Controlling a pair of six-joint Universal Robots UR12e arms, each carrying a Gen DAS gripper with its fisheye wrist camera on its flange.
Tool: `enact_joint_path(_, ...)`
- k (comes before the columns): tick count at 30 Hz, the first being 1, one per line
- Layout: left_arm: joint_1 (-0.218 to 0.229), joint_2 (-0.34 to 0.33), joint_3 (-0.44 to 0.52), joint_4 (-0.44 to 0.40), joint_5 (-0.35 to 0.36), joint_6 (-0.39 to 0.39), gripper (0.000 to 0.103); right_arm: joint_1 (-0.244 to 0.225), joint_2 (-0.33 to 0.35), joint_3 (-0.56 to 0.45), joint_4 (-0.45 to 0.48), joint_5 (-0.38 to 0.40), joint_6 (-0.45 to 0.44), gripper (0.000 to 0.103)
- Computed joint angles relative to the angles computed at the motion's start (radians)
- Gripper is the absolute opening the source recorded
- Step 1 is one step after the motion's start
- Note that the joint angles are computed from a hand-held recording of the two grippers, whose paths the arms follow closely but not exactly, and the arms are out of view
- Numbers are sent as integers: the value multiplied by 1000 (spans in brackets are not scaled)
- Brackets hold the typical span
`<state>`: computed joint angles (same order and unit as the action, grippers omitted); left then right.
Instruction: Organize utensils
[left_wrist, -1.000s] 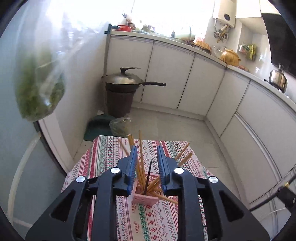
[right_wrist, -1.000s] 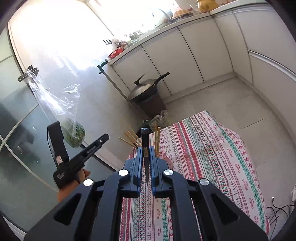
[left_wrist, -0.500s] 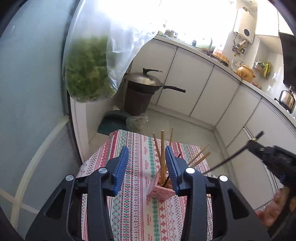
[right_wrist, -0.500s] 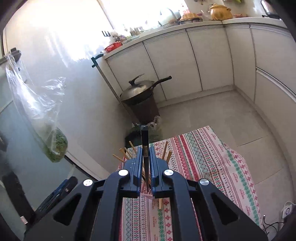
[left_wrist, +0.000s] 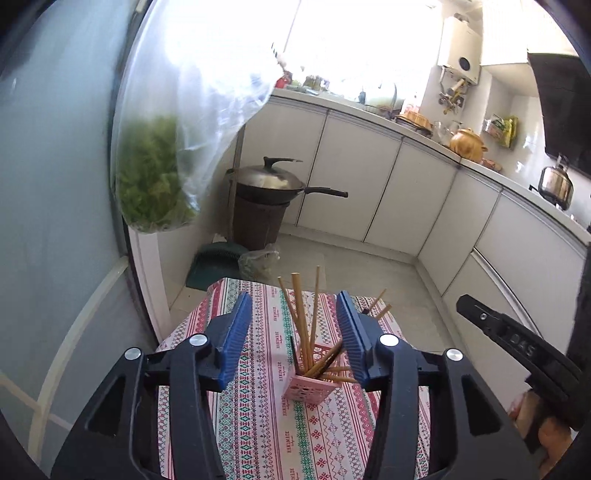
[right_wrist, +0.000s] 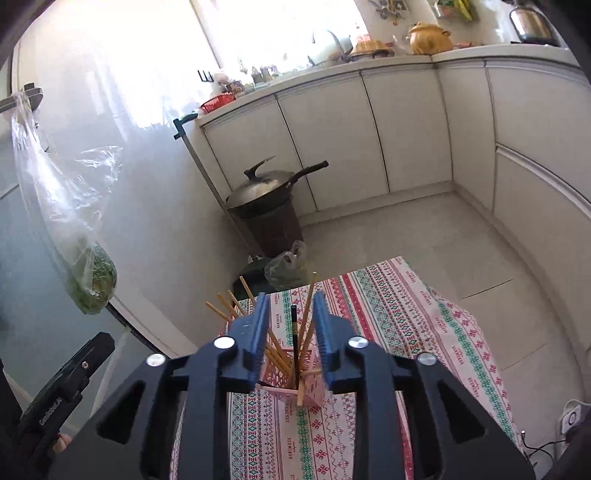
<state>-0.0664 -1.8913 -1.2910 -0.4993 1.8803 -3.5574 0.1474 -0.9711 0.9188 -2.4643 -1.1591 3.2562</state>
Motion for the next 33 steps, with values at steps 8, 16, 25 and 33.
enact_joint_path(8, -84, -12, -16, 74, 118, 83, 82, -35, -128, 225, -137, -97, -10, 74)
enact_joint_path(16, -134, -33, -47, 197, 205, 139, 96, -73, -188, 347, -208, -197, 86, 96)
enact_joint_path(25, -142, -57, -19, 125, 150, 149, 96, -97, -193, 375, -233, -242, 109, 96)
enact_joint_path(33, -145, -77, -3, 108, 156, 141, 96, -87, -179, 350, -162, -279, 52, 96)
